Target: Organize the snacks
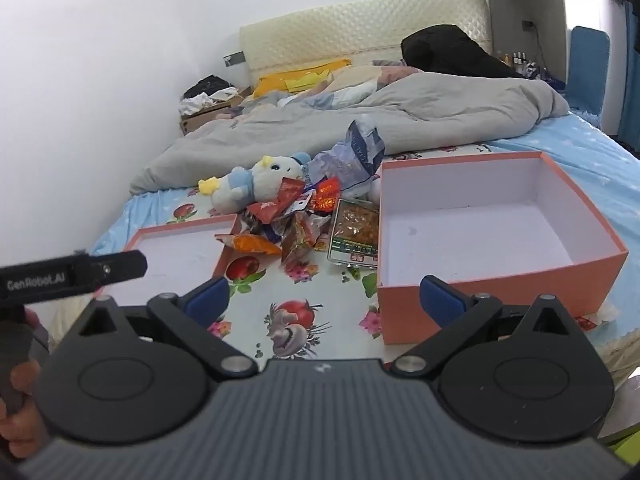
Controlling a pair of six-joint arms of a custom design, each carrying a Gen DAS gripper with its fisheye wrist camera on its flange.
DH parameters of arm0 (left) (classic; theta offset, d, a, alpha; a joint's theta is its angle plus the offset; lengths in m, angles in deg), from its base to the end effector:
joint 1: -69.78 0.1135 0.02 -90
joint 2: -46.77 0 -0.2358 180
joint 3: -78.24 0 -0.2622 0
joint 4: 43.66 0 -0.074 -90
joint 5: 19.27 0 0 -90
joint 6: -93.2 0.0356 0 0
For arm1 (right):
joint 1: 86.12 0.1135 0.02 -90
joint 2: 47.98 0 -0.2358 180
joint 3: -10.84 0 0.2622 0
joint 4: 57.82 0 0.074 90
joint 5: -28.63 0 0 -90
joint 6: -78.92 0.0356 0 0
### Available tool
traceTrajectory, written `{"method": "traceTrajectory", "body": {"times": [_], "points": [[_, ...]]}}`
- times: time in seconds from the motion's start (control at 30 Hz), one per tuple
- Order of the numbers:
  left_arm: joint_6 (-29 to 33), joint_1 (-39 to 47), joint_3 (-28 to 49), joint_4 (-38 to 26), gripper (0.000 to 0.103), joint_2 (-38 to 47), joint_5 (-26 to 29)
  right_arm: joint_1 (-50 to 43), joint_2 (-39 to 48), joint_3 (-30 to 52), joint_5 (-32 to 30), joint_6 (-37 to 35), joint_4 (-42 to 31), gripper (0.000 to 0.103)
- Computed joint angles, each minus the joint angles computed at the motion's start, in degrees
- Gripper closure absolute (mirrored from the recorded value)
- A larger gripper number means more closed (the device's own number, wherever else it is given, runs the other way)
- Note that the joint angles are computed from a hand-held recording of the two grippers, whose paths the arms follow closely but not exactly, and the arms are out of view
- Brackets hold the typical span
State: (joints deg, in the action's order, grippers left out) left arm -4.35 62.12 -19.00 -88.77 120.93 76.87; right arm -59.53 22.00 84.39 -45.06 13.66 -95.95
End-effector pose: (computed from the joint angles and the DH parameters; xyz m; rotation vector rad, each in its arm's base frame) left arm 0.2996 -0.0441 0.3145 0.0620 2.2157 -0.2656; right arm 0.2638 0.1209 0.2900 0.1270 2.1503 0.2114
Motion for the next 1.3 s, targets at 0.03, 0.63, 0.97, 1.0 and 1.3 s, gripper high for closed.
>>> {"method": "traceTrajectory", "body": {"times": [0.03,0.63,0.97,1.0,1.3], "points": [[0.11,0.05,-0.02,0.00,0.000,-0.03,0.11,0.12,-0.11,-0.07,-0.20,-0.02,0.02,0.000],[0.10,-0.41,-0.28,0.60,0.000,-0.10,0.66,-0.33,0.04,-0.11,-1.04,0.66,-0.22,0.000],[0.16,-0.34,-0.83,0.92,0.000,-0.54,0.74,0.22,0.03,-0.64,-0.38,0.98,0.11,0.000],[0.21,-0.25,-0.91,0.92,0.000,-0.65,0.87,0.22,-0.01,-0.63,-0.40,1.02,0.04,0.000],[0.18,-0.23,-0.85,0.84,0.000,-0.63,0.83,0.31,0.10,-0.24,-0.39,0.98,-0.33,0.000]]}}
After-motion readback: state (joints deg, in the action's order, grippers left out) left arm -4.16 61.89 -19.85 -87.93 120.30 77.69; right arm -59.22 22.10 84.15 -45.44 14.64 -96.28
